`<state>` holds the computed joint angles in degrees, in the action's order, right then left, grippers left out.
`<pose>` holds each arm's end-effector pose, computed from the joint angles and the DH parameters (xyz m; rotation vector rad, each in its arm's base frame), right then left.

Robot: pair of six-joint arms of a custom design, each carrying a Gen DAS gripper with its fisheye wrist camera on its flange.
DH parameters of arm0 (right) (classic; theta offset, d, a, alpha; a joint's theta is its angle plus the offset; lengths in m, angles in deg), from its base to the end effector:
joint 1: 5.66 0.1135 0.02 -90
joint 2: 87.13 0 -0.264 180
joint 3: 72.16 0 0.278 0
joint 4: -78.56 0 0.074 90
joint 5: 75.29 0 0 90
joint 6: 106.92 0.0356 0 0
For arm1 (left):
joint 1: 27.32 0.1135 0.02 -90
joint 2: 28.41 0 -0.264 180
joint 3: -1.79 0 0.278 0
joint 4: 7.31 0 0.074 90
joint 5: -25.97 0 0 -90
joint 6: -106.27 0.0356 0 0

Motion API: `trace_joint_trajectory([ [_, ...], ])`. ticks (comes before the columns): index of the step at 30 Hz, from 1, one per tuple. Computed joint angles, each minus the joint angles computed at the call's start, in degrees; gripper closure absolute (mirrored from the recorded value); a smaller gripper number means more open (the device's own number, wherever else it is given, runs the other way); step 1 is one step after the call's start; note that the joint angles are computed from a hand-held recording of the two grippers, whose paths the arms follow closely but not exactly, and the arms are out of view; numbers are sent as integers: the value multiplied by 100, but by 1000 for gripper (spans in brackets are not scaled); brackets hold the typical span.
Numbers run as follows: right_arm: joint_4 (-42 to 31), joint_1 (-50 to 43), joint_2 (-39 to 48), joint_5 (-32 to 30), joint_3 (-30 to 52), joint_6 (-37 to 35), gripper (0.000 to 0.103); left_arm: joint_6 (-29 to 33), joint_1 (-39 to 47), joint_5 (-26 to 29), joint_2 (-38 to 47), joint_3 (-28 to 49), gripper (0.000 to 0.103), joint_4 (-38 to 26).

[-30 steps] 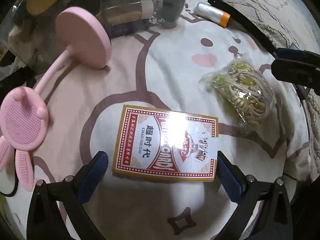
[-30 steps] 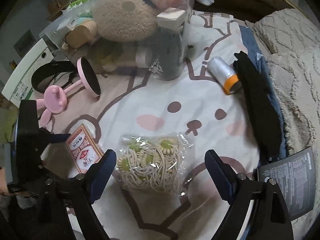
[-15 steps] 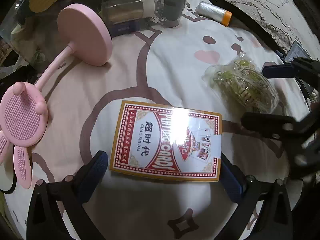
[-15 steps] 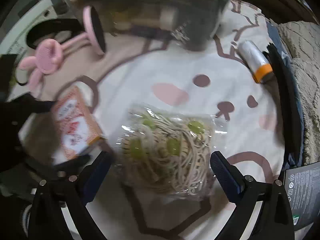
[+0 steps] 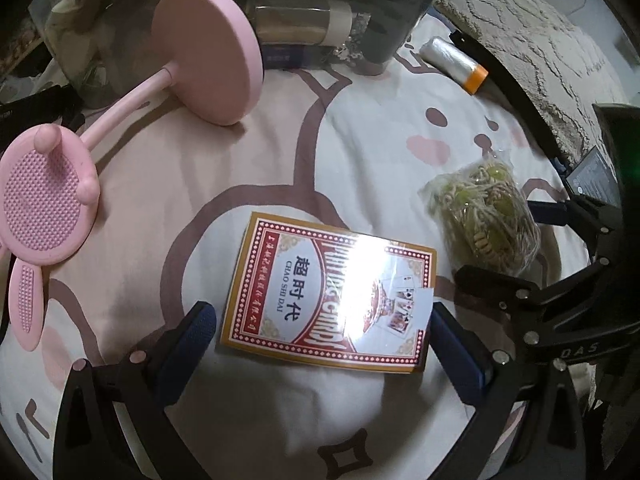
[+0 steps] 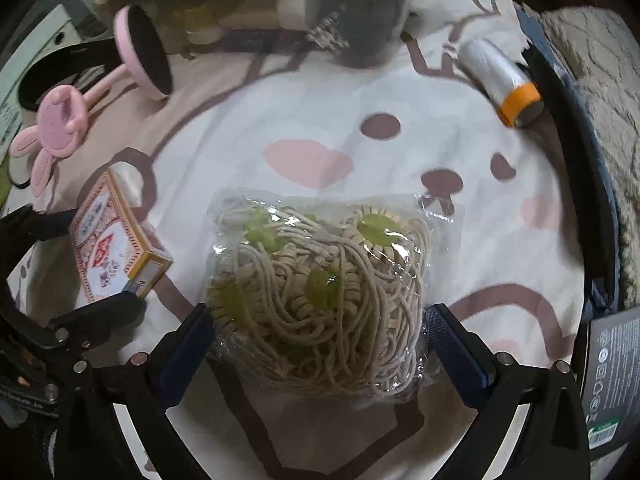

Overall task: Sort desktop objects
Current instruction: 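Grasp and lift the rope bag with the right tool while the left tool grasps the card box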

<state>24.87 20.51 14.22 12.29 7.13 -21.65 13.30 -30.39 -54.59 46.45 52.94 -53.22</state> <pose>0.3194 0.1586 0.1617 -0.7806 2.7954 0.1277 0.2429 -0.0189 0.1543 0.0438 2.7842 -0.2559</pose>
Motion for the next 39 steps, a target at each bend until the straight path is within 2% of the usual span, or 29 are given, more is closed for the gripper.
trace_joint_trajectory([
  [6,-265,-63,161,-7,197,146,0,-194,-250,-148,-155,-171,0,32],
  [8,-463,39,223,239,342,219,0,-196,-303,-193,-164,-174,1,50],
  [11,-371,215,103,577,287,132,0,-249,-450,-293,3,-81,5,140],
  [13,-337,237,83,491,249,-18,11,-242,-496,-311,35,-58,10,187],
  [16,-181,239,-32,508,148,-78,20,-209,-477,-294,28,-59,10,188],
  [18,-29,240,-186,635,67,-54,35,-216,-428,-230,43,-30,10,175],
  [21,173,132,-487,541,-16,66,45,-287,-350,-170,1,5,11,198],
  [28,496,320,-1043,486,-311,732,48,-416,-124,-88,-173,73,11,211],
  [33,544,206,-1073,319,-147,648,48,-448,-191,-282,-378,123,12,284],
  [39,758,92,-1168,214,-112,754,48,-540,-76,-179,-569,227,12,242],
])
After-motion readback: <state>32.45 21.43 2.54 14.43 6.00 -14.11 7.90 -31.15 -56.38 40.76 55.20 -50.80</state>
